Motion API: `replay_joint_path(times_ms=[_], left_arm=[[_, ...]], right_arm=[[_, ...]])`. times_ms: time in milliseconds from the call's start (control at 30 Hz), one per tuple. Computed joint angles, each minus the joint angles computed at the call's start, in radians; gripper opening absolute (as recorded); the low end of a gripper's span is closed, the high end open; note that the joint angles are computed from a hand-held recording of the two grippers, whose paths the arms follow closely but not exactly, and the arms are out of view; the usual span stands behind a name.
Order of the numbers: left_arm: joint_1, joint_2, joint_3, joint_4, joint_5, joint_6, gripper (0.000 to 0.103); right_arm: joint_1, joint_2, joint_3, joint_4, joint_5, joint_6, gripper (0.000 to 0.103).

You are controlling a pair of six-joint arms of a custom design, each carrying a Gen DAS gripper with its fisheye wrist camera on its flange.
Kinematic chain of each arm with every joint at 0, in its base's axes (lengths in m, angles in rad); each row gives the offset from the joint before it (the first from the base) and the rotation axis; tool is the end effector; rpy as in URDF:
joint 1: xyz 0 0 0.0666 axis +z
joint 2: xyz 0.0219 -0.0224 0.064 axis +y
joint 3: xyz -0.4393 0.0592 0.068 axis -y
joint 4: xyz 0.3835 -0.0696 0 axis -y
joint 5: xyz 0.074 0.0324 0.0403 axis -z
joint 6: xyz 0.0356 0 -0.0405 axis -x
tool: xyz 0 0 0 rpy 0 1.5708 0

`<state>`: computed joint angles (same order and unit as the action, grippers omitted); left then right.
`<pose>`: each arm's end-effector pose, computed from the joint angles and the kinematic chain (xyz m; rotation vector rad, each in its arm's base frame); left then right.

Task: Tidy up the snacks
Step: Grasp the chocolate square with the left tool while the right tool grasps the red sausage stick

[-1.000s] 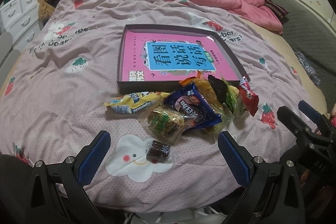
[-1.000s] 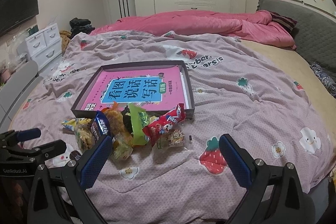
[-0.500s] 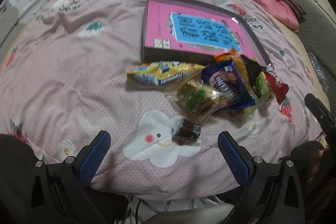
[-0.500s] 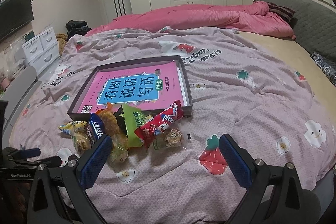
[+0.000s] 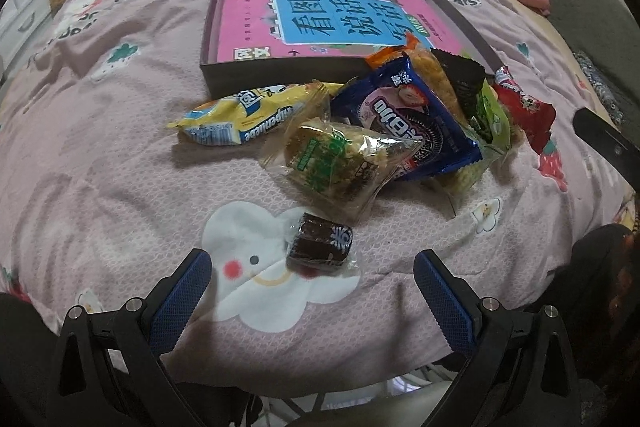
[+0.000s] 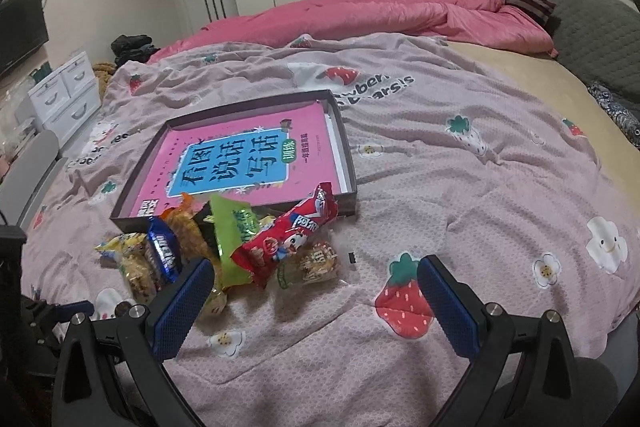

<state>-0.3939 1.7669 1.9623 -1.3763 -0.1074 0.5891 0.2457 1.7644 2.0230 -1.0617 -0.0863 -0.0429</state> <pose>0.5478 -0.2240 0.5214 -0.2965 2.7293 -0.1257 0.6005 0.1533 0.5678 -0.2826 2.3665 0.2402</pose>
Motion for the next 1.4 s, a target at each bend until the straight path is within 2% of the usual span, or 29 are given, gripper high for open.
replay_joint_path(times_ms=[167, 233, 333, 433, 500, 567, 633, 700, 767, 1000, 1167, 1300, 1400], left_arm=[[0.004, 0.000, -0.008, 0.021, 0.022, -0.011, 0.088], [0.006, 0.000, -0.009, 0.025, 0.035, -0.018, 0.071], [0.005, 0.005, -0.009, 0.028, 0.049, -0.027, 0.062], [0.002, 0.010, -0.007, 0.030, 0.052, -0.033, 0.052], [0.002, 0.011, -0.007, 0.031, 0.052, -0.035, 0.051], [0.002, 0.013, -0.006, 0.031, 0.050, -0.036, 0.049], [0.002, 0.018, -0.002, 0.025, 0.041, -0.039, 0.042], [0.004, 0.017, -0.004, 0.029, 0.043, -0.042, 0.041], [0.006, 0.017, -0.004, 0.035, 0.048, -0.046, 0.041], [0.017, -0.002, -0.016, 0.073, 0.067, -0.044, 0.039], [0.020, -0.028, -0.035, 0.099, 0.073, -0.036, 0.039], [0.020, -0.037, -0.032, 0.103, 0.064, -0.027, 0.039], [0.020, -0.047, -0.033, 0.109, 0.047, -0.021, 0.039]], right_arm=[[0.001, 0.058, 0.071, -0.036, 0.000, -0.032, 0.102], [-0.001, 0.091, 0.114, -0.067, -0.008, -0.055, 0.102], [-0.005, 0.132, 0.166, -0.105, -0.028, -0.087, 0.096], [-0.008, 0.162, 0.195, -0.131, -0.048, -0.087, 0.083], [-0.007, 0.174, 0.208, -0.147, -0.047, -0.079, 0.070], [-0.007, 0.184, 0.218, -0.162, -0.072, -0.068, 0.065], [-0.006, 0.188, 0.219, -0.168, -0.087, -0.050, 0.055], [-0.007, 0.185, 0.211, -0.159, -0.104, -0.035, 0.042], [-0.004, 0.177, 0.197, -0.143, -0.102, -0.007, 0.035], [-0.026, 0.142, 0.153, -0.090, -0.163, -0.003, 0.020], [-0.040, 0.139, 0.154, -0.100, -0.200, -0.018, 0.018], [-0.035, 0.159, 0.181, -0.148, -0.194, 0.009, 0.018], [-0.031, 0.154, 0.174, -0.136, -0.187, 0.023, 0.018]])
